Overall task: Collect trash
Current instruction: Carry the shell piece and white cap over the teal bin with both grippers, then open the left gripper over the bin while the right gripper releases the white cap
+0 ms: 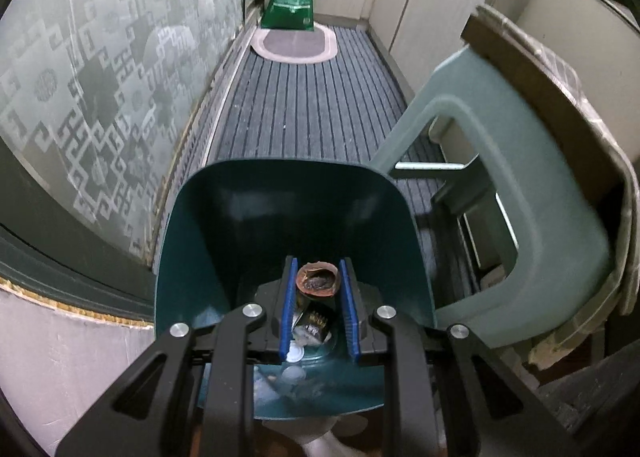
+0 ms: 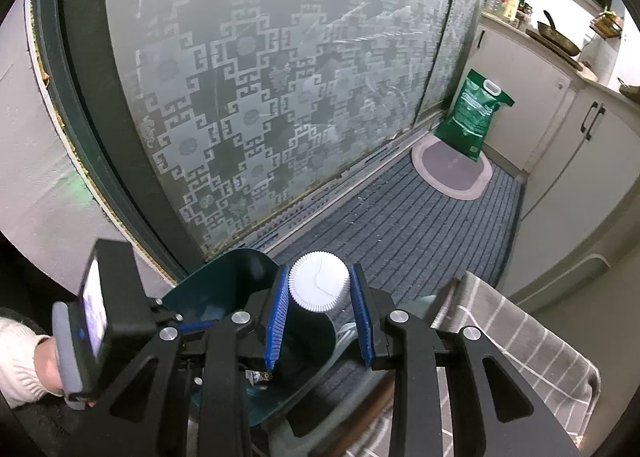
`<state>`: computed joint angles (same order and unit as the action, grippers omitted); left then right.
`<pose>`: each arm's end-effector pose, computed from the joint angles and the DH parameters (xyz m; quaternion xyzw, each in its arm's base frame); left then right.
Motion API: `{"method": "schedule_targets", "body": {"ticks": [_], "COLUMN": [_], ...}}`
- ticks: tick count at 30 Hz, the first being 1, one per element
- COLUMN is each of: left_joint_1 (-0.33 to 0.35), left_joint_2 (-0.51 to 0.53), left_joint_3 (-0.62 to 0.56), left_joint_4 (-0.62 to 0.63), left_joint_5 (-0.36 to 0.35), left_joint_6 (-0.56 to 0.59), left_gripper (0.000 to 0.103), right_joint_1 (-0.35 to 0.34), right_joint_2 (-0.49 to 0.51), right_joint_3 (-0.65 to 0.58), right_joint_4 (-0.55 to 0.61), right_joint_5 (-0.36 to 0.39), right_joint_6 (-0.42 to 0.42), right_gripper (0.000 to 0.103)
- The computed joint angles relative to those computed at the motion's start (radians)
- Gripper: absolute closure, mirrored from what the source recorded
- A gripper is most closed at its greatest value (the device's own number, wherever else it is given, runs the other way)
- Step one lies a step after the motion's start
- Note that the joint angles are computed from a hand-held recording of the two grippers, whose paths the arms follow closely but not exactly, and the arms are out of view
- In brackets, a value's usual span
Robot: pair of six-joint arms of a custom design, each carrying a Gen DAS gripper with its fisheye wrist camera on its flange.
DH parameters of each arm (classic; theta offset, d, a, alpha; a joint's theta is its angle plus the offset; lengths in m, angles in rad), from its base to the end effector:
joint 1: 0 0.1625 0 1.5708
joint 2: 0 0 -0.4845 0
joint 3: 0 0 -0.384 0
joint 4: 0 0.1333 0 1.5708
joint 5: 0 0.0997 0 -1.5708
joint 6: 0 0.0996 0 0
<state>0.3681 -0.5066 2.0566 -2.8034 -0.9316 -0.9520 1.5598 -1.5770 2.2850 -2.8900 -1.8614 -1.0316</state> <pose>-0.3985 -0.3602 -0.0934 0.1665 0.9239 -0.2022 0.2791 0.1001 -0.4262 0.3763 0.4229 -0.8447 0.1894 0.2680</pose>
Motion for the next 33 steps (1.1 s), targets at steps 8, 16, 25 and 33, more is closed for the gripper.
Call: {"method": "schedule_targets", "body": {"ticks": [8,16,25,33], "left_joint_1": [-0.009,-0.042,-0.100,-0.150], "left_joint_2": [-0.023,-0.066,-0.160,-0.228], "left_joint_3": [0.043,0.083,0.144,0.169], "left_joint_4": [-0.010,-0.015,-0.013,0.007], "left_joint_5": [-0.003,0.032,0.134,0.219], "left_joint_6": [-0.014,-0.053,-0.115,-0.168], "left_gripper": [0.074,0.076,0.078,0.081], "right_joint_1": [0.014,0.033,0.039,0.028], "right_joint_2": [0.037,0.088,0.141,0.189], "right_joint_3": [0.005,0.026,0.045,0.078], "right_joint_4": [0.012,-0.015,-0.033,-0.056], "right_joint_5": [-0.014,-0.032,-0.061,-0.101], "right_joint_6": [0.042,0.069,0.092,0.095], "right_gripper": [0.072,0.073,0.073,0.073]}}
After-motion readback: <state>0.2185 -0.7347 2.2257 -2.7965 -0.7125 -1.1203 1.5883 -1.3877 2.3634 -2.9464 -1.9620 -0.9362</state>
